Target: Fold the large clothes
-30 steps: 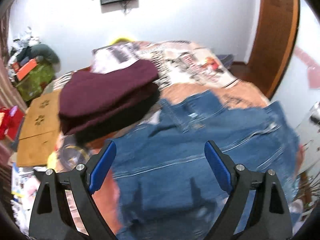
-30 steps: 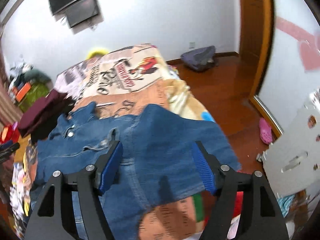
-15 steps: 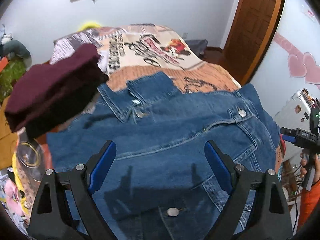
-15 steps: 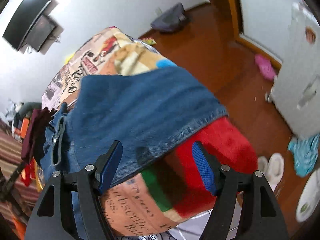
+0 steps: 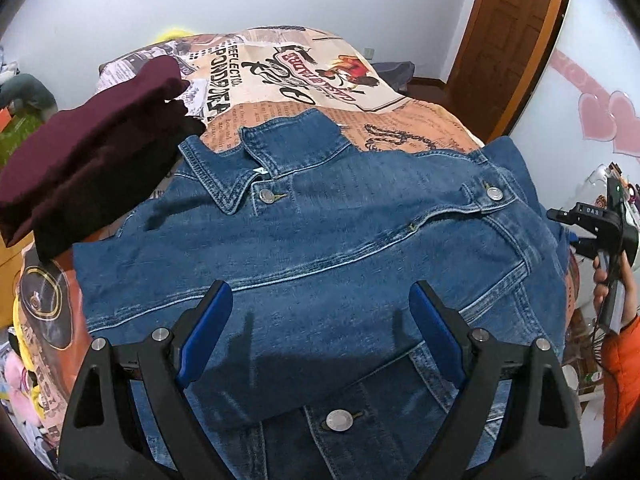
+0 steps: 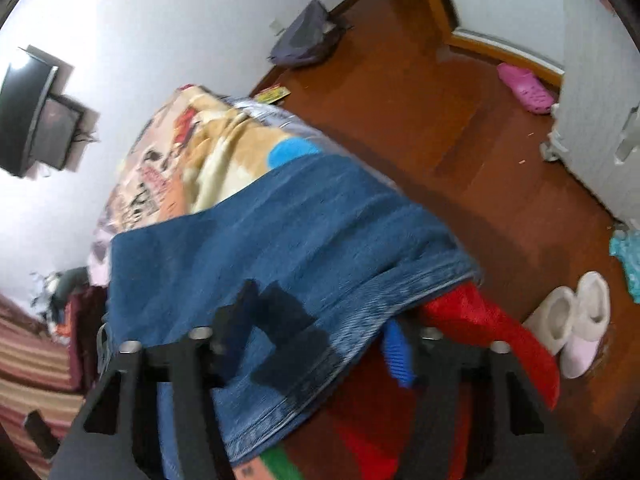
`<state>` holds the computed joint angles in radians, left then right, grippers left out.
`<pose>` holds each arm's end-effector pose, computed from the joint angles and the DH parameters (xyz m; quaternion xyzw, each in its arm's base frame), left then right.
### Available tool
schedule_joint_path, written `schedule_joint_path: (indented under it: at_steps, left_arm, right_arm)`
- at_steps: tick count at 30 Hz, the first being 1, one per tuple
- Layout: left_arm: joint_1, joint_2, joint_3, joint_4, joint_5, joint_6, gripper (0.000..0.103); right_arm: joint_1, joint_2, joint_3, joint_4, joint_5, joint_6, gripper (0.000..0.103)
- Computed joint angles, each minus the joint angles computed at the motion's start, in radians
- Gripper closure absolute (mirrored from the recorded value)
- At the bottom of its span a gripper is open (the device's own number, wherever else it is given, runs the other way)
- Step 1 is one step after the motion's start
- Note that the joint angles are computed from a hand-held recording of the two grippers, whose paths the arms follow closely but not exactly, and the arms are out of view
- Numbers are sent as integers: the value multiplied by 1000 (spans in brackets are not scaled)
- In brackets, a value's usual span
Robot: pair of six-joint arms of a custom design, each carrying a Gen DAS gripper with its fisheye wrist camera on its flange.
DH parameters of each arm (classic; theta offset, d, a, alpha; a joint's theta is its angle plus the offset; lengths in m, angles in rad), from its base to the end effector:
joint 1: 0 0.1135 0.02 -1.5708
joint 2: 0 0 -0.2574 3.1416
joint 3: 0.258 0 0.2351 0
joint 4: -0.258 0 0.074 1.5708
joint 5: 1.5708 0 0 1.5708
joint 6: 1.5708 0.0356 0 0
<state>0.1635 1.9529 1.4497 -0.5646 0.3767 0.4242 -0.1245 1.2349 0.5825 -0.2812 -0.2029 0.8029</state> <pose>0.3925 0.0515 0.2014 0.1699 0.9373 -0.1028 0.2865 0.2162 -0.0198 0.1787 0.3942 0.8592 0.1944 0.2619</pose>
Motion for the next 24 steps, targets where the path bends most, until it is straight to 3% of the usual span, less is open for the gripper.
schedule_joint_path:
  at_steps: [2,5,10,17,24]
  left_arm:
    - [3,-9,-17,18,-6,4,13]
    - [14,-24,-39,38,-7,10,13]
    - [36,-42,-54,47,13,6,13]
    - [54,-64,-81,62,33,4,13]
    - [78,-85,-106,58,56,25,13]
  right_arm:
    - [11,-15,12,-25,38,-3,79]
    - [32,-50,38,-60,69,-6,87]
    - [113,-110,156,-140,155,-25,92]
    - [436,-92,443,-212,346,-126,93]
    - [666,76,550,-158,342,-180,93]
